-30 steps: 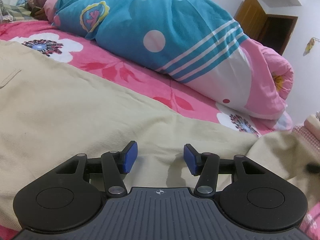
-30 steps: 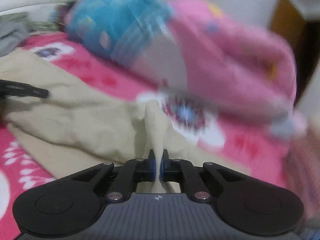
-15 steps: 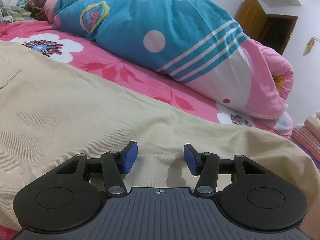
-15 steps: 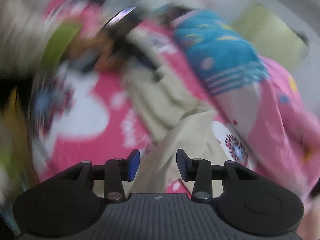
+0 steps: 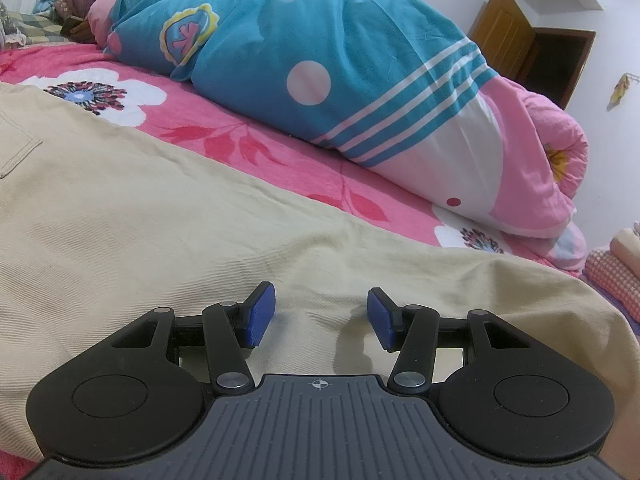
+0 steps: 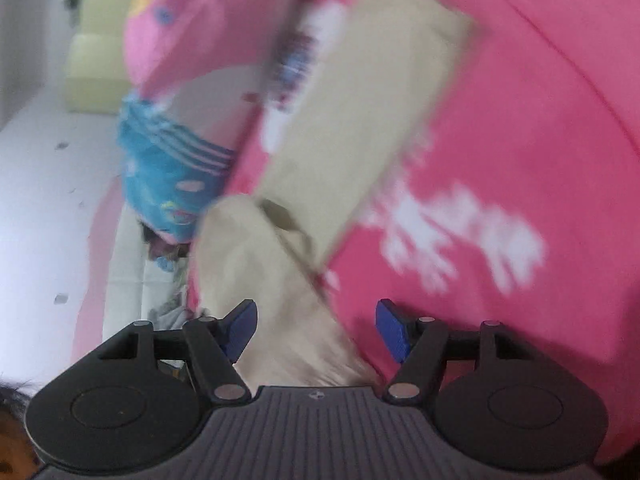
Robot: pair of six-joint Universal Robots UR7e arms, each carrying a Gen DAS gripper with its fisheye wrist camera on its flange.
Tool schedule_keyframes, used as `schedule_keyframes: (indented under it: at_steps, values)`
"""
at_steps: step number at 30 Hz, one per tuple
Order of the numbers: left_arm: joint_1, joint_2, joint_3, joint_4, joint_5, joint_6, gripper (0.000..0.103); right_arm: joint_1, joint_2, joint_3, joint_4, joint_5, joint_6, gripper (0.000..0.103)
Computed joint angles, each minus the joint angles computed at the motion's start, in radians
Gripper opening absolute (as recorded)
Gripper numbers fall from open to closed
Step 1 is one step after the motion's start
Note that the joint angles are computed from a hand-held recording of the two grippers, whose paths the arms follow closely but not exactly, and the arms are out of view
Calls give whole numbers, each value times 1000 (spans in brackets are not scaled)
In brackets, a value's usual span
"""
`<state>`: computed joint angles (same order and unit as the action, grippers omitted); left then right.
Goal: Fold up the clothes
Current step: 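Close the right tool on the beige trouser hem and lift it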
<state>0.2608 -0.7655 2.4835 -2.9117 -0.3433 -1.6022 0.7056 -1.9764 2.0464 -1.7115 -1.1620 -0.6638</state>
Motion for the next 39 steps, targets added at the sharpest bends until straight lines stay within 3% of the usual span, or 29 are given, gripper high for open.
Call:
schedule_keyframes:
  at_steps: [6,8,11,13,17,19,22,25,27,31,35,39]
  values:
    - [0,1,1,-3,0,1,51,44,0,6,77,-64,-38,68]
    - [0,2,1,-6,1,1,51,42,-6,12,111,-70,-55,63]
    - [0,4,1,-11,1,2,51,17,-23,26,142,-50,-62,47]
    - [0,5,2,-15,2,3,51,-7,-62,53,117,-16,-99,26]
    - [0,7,2,-17,2,3,51,-35,-207,129,18,81,-305,15]
    - [0,7,1,-15,2,2,51,-56,-322,187,-49,138,-499,15]
    - [0,6,1,-14,3,1,51,-80,-530,315,-252,218,-809,15]
    - [0,5,1,-11,3,1,51,-49,-604,432,-560,243,-949,15]
    - [0,5,1,-11,3,1,51,6,-550,471,-769,213,-941,15]
    - [0,6,1,-13,3,2,51,186,-282,447,-1157,42,-782,14]
    - [0,6,1,-13,3,2,51,284,-65,357,-1343,-58,-681,14]
    - [0,6,1,-12,3,2,51,354,133,280,-1472,-174,-649,14]
